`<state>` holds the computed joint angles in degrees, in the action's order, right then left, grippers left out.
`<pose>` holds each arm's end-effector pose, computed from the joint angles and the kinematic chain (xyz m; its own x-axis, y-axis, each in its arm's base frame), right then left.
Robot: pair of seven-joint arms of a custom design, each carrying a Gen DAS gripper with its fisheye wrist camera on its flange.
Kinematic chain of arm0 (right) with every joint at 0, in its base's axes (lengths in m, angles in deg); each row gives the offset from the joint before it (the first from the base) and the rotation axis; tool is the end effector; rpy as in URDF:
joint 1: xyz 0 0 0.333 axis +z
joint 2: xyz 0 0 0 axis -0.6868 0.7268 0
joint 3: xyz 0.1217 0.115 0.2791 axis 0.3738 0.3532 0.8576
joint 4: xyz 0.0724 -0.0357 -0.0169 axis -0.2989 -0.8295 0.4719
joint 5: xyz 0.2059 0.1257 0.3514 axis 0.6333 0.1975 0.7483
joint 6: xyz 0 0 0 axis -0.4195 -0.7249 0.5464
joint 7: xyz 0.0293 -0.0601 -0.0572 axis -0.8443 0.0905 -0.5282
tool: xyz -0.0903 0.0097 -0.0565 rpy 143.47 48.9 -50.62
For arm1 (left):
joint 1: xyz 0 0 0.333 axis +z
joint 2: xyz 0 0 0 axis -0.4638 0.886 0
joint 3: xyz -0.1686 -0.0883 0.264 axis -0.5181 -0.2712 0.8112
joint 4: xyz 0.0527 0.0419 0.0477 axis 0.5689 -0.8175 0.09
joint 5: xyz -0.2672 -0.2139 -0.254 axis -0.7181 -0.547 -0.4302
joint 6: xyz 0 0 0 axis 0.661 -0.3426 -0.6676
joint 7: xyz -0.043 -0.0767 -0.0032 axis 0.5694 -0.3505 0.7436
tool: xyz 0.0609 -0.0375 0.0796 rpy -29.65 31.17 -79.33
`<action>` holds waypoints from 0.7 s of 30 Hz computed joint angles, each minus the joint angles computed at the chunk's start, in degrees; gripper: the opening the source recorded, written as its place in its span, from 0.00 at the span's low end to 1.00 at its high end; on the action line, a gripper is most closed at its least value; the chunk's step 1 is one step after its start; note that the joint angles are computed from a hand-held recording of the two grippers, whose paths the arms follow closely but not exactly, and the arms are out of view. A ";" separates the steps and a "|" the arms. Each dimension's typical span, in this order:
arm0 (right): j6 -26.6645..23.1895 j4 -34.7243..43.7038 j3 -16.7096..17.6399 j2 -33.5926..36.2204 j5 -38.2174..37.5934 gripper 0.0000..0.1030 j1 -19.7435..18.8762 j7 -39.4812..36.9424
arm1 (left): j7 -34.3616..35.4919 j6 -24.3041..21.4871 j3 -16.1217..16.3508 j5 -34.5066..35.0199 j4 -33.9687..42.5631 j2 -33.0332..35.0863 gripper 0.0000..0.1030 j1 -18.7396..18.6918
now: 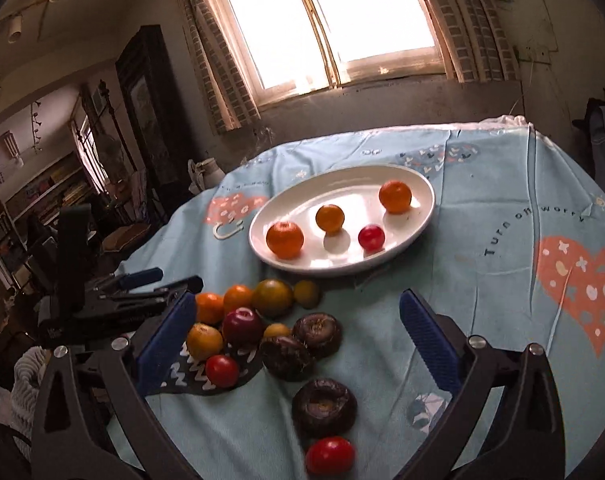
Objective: Organize fruits
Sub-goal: 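Grasp an orange fruit from the pile with the left tool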
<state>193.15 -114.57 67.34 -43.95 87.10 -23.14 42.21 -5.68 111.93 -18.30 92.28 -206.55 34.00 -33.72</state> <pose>0.5114 0.1280 0.4824 0.3373 -0.8813 -0.3310 -0.6224 0.0550 -0.7808 0.5597 -0.1998 0.4646 -0.0717 -0.9966 0.0412 -0.6768 0.0182 -0.7359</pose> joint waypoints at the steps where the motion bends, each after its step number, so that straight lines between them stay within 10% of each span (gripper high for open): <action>1: -0.18 -1.12 0.69 -0.34 -3.46 0.99 -0.64 3.67 | 2.29 0.29 0.22 -2.66 -0.74 -0.27 0.86 -0.16; 7: 3.85 -3.37 -0.27 -2.10 -0.02 0.99 1.63 0.40 | 6.51 -3.82 -0.25 -5.48 -0.77 0.22 0.86 -0.84; 15: 3.39 -4.26 1.21 -0.60 -13.68 0.99 -0.78 14.55 | 13.55 -4.61 -0.20 -14.09 0.45 2.14 0.88 -1.09; 21: 2.50 -4.16 -0.70 -0.55 -12.19 0.99 0.25 15.10 | -3.49 -5.82 0.98 5.16 1.28 1.12 0.94 0.22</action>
